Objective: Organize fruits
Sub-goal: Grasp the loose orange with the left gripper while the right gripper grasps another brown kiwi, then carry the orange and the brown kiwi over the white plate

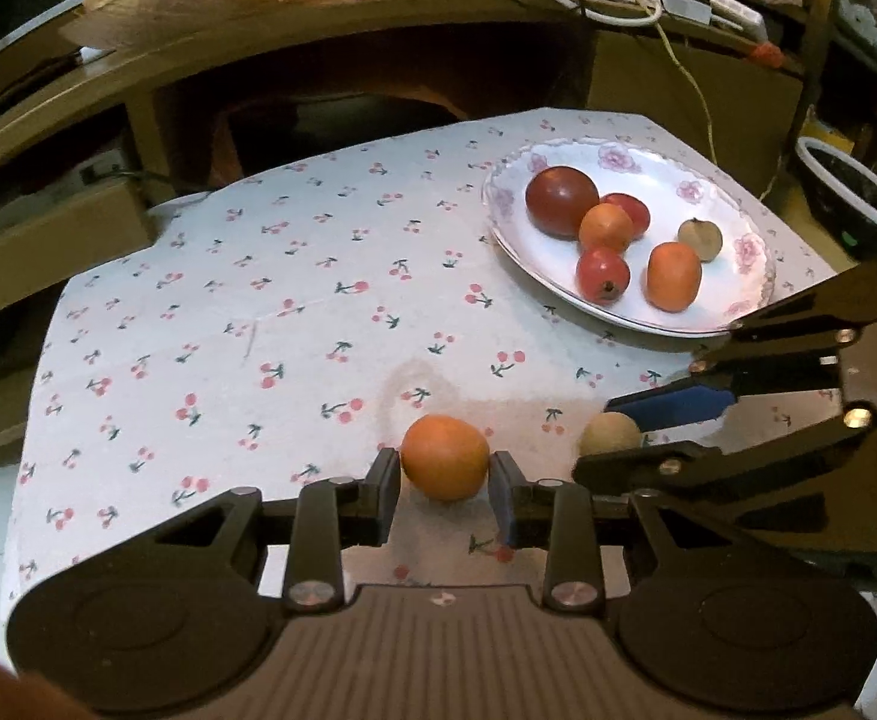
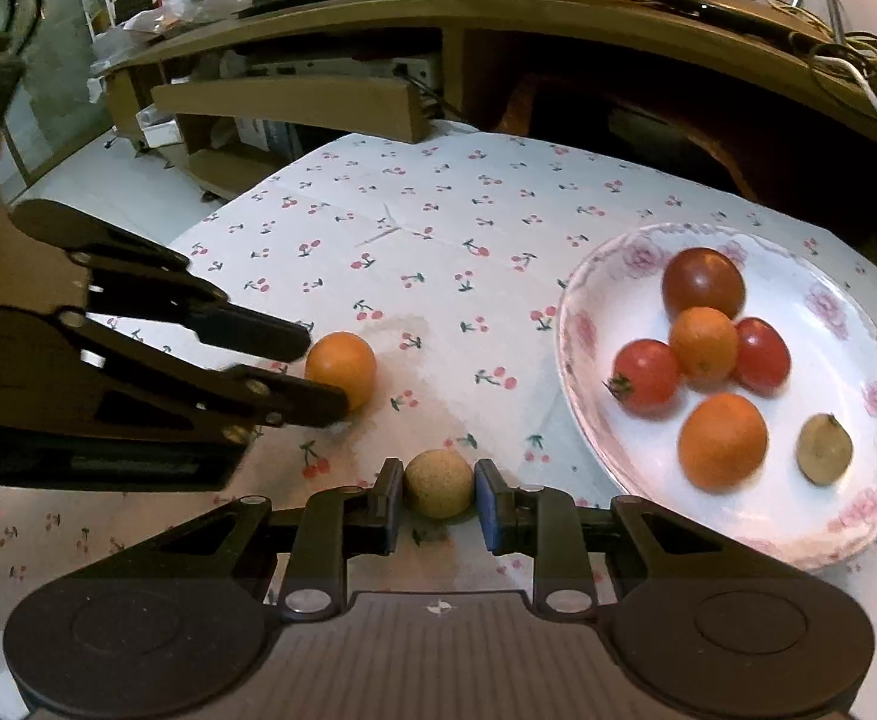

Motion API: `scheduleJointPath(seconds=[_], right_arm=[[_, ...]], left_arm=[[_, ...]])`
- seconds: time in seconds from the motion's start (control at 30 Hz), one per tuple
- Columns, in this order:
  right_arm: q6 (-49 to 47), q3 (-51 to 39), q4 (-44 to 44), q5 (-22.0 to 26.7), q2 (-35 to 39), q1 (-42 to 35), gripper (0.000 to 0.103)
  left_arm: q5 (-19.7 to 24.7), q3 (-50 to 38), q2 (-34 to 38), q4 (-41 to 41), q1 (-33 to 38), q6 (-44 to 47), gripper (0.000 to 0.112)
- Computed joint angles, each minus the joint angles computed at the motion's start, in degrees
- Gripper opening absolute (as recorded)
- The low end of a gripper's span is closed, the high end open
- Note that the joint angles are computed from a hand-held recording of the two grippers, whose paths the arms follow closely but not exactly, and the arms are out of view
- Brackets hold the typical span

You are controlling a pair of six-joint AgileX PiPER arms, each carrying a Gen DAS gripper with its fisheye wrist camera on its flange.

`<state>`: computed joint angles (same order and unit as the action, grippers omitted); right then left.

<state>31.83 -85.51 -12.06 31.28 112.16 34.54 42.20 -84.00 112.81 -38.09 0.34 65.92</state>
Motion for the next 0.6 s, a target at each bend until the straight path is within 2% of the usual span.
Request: scheduleJointPath(seconds=[0.37, 0.6], right_arm=[[3.0, 6.8, -1.0, -1.5, -4.8, -1.3, 0.027], [6.3, 11.0, -4.0, -1.2, -8.2, -1.1, 0.027]], left_arm=[[-4.8, 1.7, 0.1, -0.2, -2.4, -0.9, 0.037], [-3.6, 5.3, -3.1, -0.2, -3.0, 2.0, 0.037]])
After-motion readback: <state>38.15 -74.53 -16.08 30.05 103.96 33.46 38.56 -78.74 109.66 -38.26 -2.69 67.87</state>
